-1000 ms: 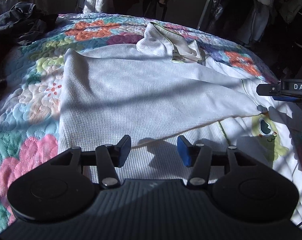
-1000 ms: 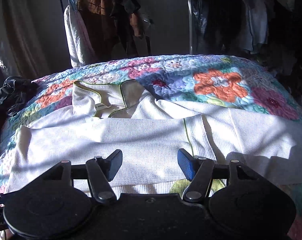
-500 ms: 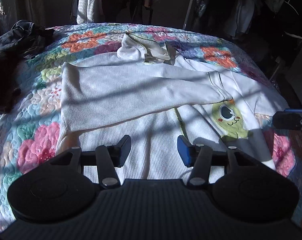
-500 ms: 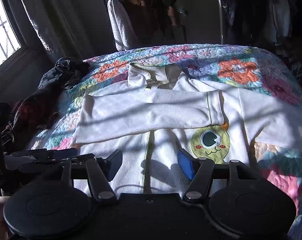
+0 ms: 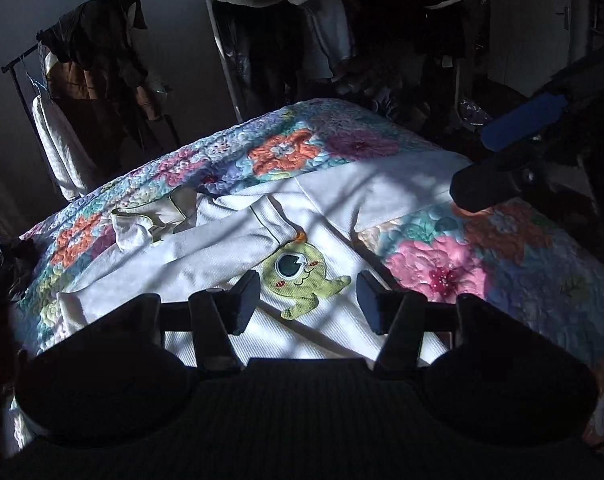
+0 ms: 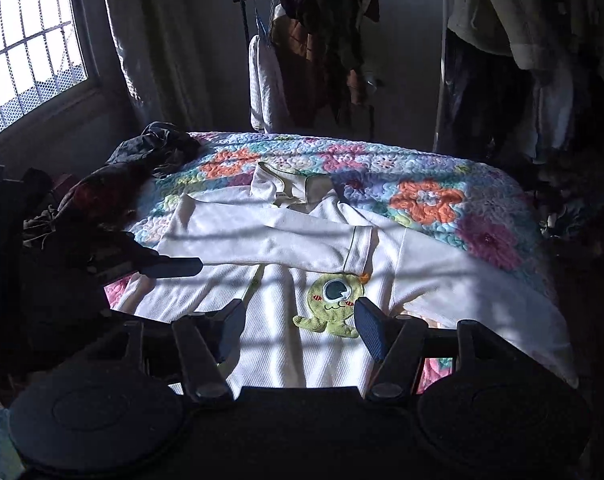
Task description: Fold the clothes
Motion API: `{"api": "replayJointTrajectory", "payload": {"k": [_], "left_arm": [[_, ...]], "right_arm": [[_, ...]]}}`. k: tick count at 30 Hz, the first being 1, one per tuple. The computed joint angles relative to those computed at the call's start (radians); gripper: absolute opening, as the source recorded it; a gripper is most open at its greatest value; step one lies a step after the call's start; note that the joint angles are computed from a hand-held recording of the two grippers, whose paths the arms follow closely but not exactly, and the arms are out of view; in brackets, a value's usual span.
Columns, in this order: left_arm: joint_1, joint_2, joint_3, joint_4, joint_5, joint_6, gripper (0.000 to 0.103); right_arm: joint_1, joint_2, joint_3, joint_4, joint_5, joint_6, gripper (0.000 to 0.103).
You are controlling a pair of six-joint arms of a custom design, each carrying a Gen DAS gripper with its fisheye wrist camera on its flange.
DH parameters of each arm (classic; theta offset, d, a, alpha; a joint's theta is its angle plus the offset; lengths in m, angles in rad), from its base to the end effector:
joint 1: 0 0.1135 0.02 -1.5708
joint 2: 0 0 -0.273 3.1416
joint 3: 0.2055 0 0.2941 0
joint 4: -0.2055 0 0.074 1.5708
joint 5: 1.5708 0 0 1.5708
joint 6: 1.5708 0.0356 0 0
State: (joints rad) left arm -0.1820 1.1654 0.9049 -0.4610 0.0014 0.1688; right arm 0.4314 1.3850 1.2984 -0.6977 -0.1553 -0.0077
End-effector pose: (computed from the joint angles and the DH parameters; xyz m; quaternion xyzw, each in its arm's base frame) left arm 0.2835 -0.0522 0.2758 0.1593 0.8972 -0.0034 0.4120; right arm 0.3055 0.1467 0.3396 -0.2296 0.8923 0.1504 0.3584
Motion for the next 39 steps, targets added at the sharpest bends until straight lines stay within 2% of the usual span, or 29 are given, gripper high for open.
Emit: {"api": "replayJointTrajectory", "payload": {"k": [3,5,8,10,13,16,18,21,24,27,29,32,37,38,39], "left_arm": [[-0.105,0.102,0.001,0.096,-0.07,-0.127,0.052],[-0.145,0.194,-0.009,0.202,-0.084,-0.21,0.051],[-0.183,0.36,0.032,0.305,-0.094,-0.288,0.05],[-0.203,0.477,0.076,0.385,-0.103,-0.312,0.05],[-0.221,0.644,0.175,0.462,-0.109,-0.35,0.05],[-0.217,0.77,0.294,0.461,-0.056,-0.379,0.05],[-0.222,0.833,0.353,0.465,-0.031,-0.361,0.05],[-0.238,0.927,0.43,0.499,-0.017,-0.347,0.05],[-0.246,1.016,0.533,0.459,-0.008,-0.355,0.05],[-0.257,1.085,0.613,0.431,-0.012,-0.349,0.05],[-0.266,1.115,0.638,0.438,-0.028,-0.323,0.05],[-0.277,1.14,0.659,0.439,-0.061,-0.266,0.05],[-0.269,1.109,0.619,0.458,-0.046,-0.218,0.052],[-0.267,1.099,0.61,0.457,-0.04,-0.212,0.052],[-0.264,1.087,0.6,0.46,-0.037,-0.205,0.052]], "right_arm": [[-0.167,0.038,0.01,-0.037,-0.074,-0.052,0.066],[-0.262,0.08,-0.017,0.015,-0.139,-0.033,0.066],[-0.382,0.166,-0.093,0.182,-0.229,0.077,0.066],[-0.415,0.245,-0.13,0.295,-0.229,0.185,0.066],[-0.439,0.392,-0.089,0.341,-0.193,0.311,0.066],[-0.477,0.501,-0.097,0.477,-0.173,0.412,0.066],[-0.512,0.559,-0.113,0.584,-0.212,0.475,0.066],[-0.548,0.625,-0.103,0.672,-0.227,0.535,0.066],[-0.567,0.68,-0.058,0.676,-0.19,0.532,0.066],[-0.584,0.723,-0.046,0.736,-0.151,0.551,0.067],[-0.588,0.77,-0.013,0.742,-0.128,0.583,0.067],[-0.59,0.831,0.008,0.826,-0.099,0.658,0.068],[-0.578,0.888,0.048,0.923,-0.026,0.607,0.068],[-0.578,0.893,0.056,0.929,-0.02,0.574,0.057],[-0.578,0.899,0.064,0.934,-0.015,0.541,0.03]]}}
